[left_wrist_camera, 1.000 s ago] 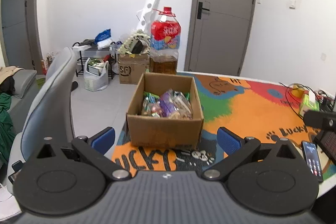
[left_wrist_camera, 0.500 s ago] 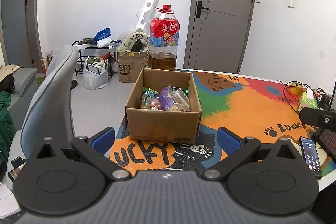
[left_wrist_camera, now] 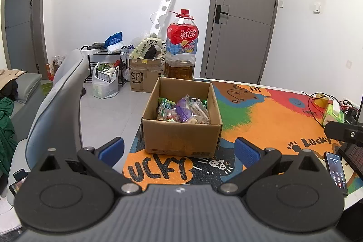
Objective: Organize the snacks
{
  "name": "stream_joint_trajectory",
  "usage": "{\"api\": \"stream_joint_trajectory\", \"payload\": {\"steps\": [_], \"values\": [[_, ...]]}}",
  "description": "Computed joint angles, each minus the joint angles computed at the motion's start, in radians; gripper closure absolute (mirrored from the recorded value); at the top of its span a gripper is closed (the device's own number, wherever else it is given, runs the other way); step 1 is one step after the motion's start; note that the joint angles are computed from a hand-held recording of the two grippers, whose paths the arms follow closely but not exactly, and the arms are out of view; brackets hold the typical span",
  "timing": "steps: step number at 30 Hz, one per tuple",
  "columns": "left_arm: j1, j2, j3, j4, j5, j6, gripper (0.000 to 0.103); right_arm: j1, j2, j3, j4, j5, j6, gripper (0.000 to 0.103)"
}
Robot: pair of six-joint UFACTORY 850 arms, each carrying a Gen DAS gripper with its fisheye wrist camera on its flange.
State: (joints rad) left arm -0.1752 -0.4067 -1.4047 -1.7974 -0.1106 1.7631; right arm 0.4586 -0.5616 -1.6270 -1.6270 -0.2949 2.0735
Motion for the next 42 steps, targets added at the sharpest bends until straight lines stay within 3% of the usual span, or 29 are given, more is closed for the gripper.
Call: {"api": "stream_joint_trajectory", "payload": {"steps": [25, 32, 42], "values": [[0.003, 0.012, 0.01, -0.081, -0.01, 0.086, 0.0, 0.004, 0.003, -0.002, 0.006, -0.007, -0.025, 0.0], [0.006, 0.008, 0.005, 0.004, -0.018, 0.002, 0.0, 0.004, 0.002, -0.003, 0.011, -0.006, -0.03, 0.0], [0.003, 0.015, 0.015, -0.087, -0.015, 0.096, 0.0, 0.005, -0.003, -0.009, 0.025, 0.001, -0.05, 0.0]]}}
